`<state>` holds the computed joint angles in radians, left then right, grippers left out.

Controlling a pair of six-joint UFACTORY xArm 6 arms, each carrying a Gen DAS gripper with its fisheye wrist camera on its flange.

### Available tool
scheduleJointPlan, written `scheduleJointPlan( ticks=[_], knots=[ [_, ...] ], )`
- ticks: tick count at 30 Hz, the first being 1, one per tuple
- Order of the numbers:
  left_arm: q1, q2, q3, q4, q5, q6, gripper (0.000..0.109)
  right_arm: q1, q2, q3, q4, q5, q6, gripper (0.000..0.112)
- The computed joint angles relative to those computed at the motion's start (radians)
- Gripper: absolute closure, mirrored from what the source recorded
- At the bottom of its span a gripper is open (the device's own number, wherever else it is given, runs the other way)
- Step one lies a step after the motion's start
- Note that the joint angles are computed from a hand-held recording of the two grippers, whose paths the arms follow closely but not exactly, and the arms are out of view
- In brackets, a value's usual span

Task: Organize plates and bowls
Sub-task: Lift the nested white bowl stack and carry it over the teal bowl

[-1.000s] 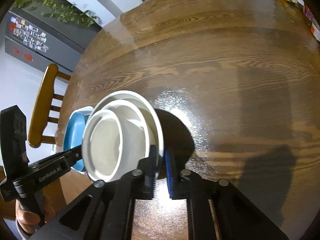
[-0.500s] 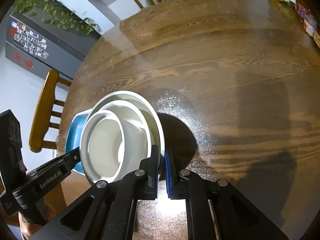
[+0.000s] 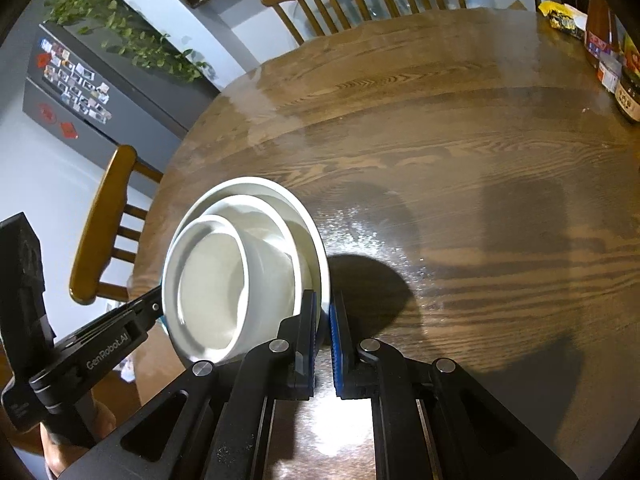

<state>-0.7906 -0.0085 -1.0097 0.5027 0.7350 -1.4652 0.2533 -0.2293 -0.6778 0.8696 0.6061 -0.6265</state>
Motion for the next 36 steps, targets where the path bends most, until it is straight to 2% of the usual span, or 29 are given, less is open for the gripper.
scheduleJointPlan(
  ticks=[8,21,29,36],
  knots=[
    [0.018,-0.107,0.093,0.019,0.018,0.006,0.108,0.089,-0.023,0.005,-0.021,-0.042,0.074,0.102],
    [0.107,-0.282,0.265,-0.031,0.030,0.060,0.108,0.250,0.079,-0.087,-0.060,-0.083,0.174,0.102],
    [0.185,-0.275,0.302,-0.121,-0.025,0.164,0.108,0.283,0.178,-0.166,-0.121,-0.079,0.261,0.102],
    [0.212,-0.250,0.308,-0.186,-0.066,0.240,0.107,0.282,0.208,-0.183,-0.158,-0.079,0.320,0.102]
  ],
)
